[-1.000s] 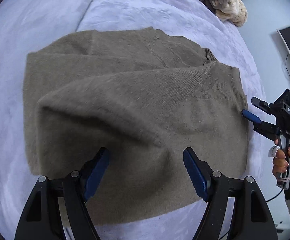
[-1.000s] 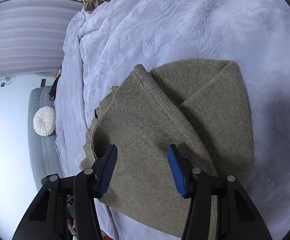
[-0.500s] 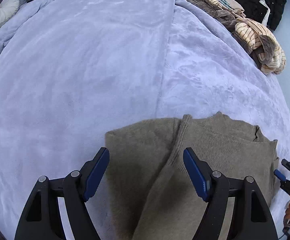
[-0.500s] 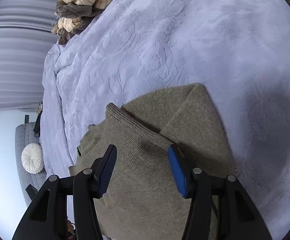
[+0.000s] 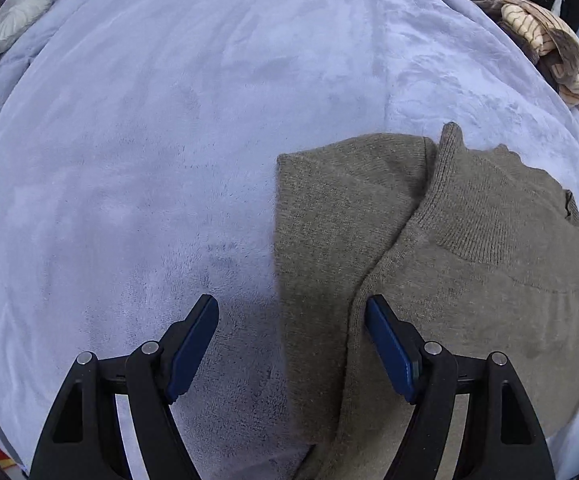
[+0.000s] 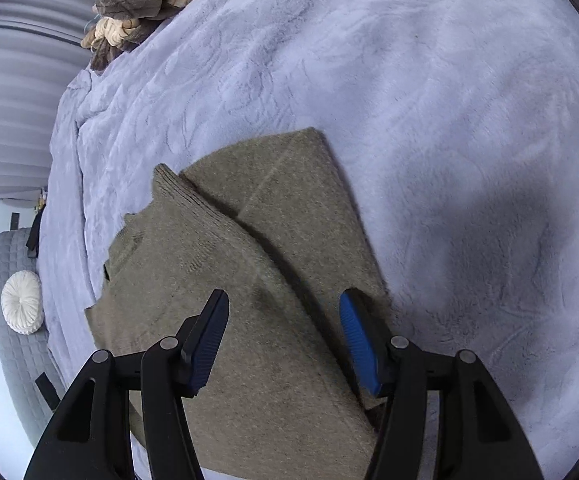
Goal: Fold small clothes
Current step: 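Open both grippers and withdraw them from the folded sweater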
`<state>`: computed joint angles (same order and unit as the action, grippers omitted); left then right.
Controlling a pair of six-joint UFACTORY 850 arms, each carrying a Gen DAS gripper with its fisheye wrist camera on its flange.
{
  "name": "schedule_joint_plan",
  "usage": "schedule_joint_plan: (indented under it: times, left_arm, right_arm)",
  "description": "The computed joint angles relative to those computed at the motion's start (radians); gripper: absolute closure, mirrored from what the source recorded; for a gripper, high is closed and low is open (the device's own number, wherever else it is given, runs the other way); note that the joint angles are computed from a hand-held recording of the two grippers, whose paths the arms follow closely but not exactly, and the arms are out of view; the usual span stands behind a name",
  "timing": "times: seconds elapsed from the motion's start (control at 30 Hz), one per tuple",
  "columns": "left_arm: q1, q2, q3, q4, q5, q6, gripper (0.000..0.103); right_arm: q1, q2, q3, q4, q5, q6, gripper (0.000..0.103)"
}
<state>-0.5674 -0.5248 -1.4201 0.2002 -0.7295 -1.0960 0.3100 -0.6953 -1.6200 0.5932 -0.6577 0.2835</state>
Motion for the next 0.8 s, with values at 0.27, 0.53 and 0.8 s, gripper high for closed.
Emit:
schedule_joint_plan:
  times: [0.27, 0.53, 0.8]
  left_arm:
    - [-0.017, 0.107, 0.101, 0.028, -0.044, -0.047, 0.026]
    - [-0.034, 0.282, 0.320, -0.378, 0.162, 0.205, 0.026]
    - [-0.085, 0.240, 0.331, -0.474, 0.189, 0.266, 0.026]
  right_arm:
    - [-0.002, 0.110, 0.143, 0.066, 0.027, -0.064, 0.041]
    - [0.006, 0.267, 0.372, 0.332, 0.023, -0.251, 0.036]
    - [0.021, 0.331, 0.562, 0.590, 0.031, -0.322, 0.035]
